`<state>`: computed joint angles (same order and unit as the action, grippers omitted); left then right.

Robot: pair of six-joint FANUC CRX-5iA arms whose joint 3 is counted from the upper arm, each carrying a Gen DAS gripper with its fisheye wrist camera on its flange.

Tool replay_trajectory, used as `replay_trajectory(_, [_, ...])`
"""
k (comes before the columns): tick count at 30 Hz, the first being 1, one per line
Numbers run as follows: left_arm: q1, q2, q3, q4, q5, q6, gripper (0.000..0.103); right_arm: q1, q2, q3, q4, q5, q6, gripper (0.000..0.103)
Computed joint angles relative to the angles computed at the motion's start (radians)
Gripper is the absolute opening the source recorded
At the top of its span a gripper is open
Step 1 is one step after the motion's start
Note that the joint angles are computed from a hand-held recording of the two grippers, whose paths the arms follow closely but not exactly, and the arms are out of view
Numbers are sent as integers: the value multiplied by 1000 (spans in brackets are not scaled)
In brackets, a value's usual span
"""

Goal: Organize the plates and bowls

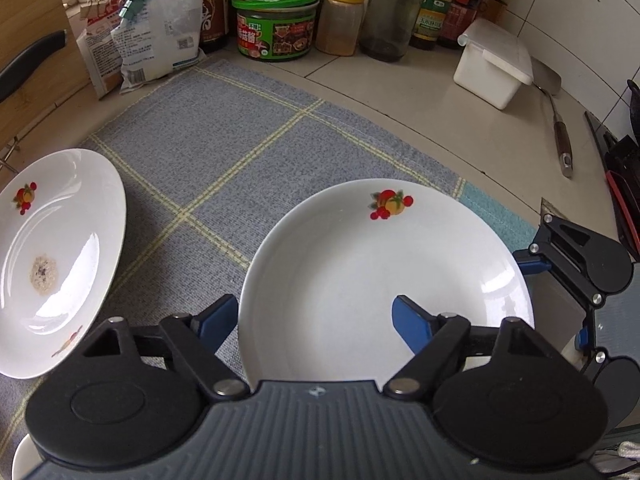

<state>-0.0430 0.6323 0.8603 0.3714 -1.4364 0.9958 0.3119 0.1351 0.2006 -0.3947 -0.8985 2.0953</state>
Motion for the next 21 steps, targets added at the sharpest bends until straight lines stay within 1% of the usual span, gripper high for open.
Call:
replay_trajectory(1, [0,13,20,1,-17,-3,83,-3,5,9,-5,-9,7,103])
replay_trajectory(3, [1,35,56,6,-47,-5,79,-6,13,21,-11,-21,17,103])
replay_trajectory(6, [3,79,128,11,-102,-7,77,-10,23,36,-15,-34,26,103])
replay_trajectory(9, [4,110,183,11,-142,-11,75,-14,23,38,-21,-43,34,103])
replay_trajectory(12, [7,153,251,22,-185,-2,74,-17,31,49,-24,-52,40,103])
replay_trajectory(14, [7,171,278,27,-199,-2,74,-18,34,54,-25,-58,42,103])
replay_trajectory(21, [11,192,307,43,-218,-4,74,-10,40,63,-7,-68,27,103])
